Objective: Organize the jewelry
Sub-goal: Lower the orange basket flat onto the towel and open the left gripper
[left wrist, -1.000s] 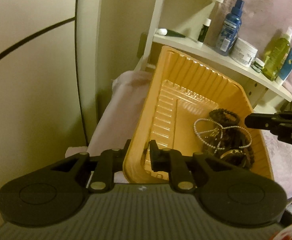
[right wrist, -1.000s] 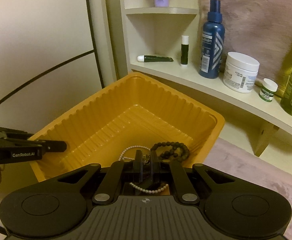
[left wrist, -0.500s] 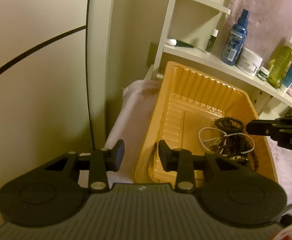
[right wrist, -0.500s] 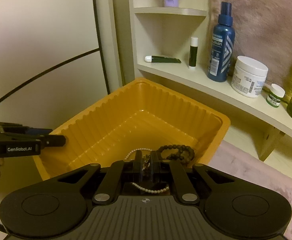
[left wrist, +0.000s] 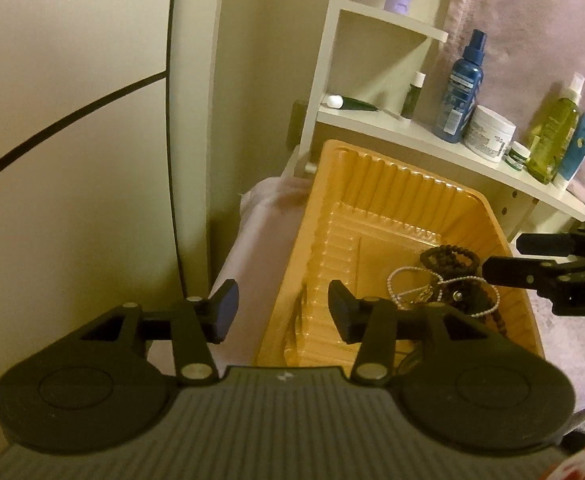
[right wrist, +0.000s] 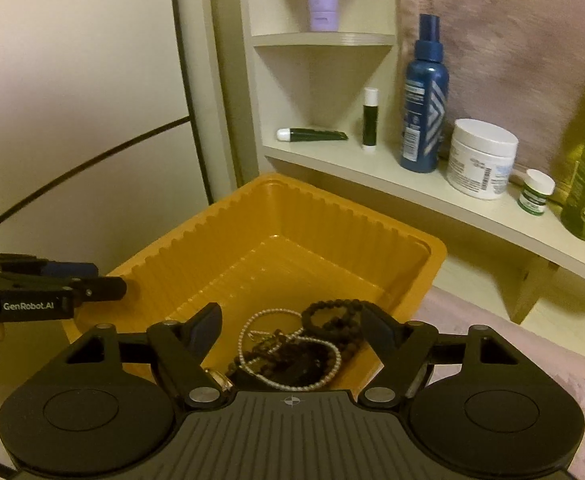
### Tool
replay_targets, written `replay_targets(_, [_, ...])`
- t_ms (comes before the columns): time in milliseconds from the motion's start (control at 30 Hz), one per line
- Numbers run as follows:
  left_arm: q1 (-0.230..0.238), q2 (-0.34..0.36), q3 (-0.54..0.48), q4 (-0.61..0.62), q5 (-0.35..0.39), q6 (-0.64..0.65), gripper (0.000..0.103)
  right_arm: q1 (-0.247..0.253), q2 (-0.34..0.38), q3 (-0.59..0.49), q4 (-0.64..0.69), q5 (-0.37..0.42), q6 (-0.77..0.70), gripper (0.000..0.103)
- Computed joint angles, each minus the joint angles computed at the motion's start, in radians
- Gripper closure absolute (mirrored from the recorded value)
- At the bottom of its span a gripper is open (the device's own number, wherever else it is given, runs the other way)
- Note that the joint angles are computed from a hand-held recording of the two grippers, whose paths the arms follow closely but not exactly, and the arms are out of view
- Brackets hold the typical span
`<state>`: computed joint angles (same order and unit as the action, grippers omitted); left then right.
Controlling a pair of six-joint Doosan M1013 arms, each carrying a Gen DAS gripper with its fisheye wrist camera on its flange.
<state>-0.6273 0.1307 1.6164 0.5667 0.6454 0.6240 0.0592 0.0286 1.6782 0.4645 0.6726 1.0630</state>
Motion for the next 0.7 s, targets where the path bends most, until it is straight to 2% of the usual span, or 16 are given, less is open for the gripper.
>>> replay_targets(200, [-0.016, -0.003, -0.003, 0.052, 0.009, -0.012, 0.034, -0.007, -0.015, 0.01, -0.046, -0.002, 0.06, 0.027])
replay_targets(267, [-0.023, -0.003, -0.006, 0.069, 0.016, -0.012, 0.022, -0.009, -0.021, 0.013, -0.061, 0.001, 0.089, 0.027])
replay_targets(367, [-0.036, -0.005, -0.007, 0.108, 0.025, -0.025, 0.01, -0.015, -0.03, 0.016, -0.08, 0.007, 0.132, 0.027])
replay_targets(533, [-0.053, -0.008, -0.015, 0.128, 0.036, -0.021, 0.001, -0.025, -0.056, 0.023, -0.115, 0.017, 0.218, 0.027])
replay_targets(700, [-0.074, -0.019, -0.014, 0.134, 0.038, -0.016, 0.001, -0.04, -0.091, 0.032, -0.164, 0.052, 0.328, 0.027])
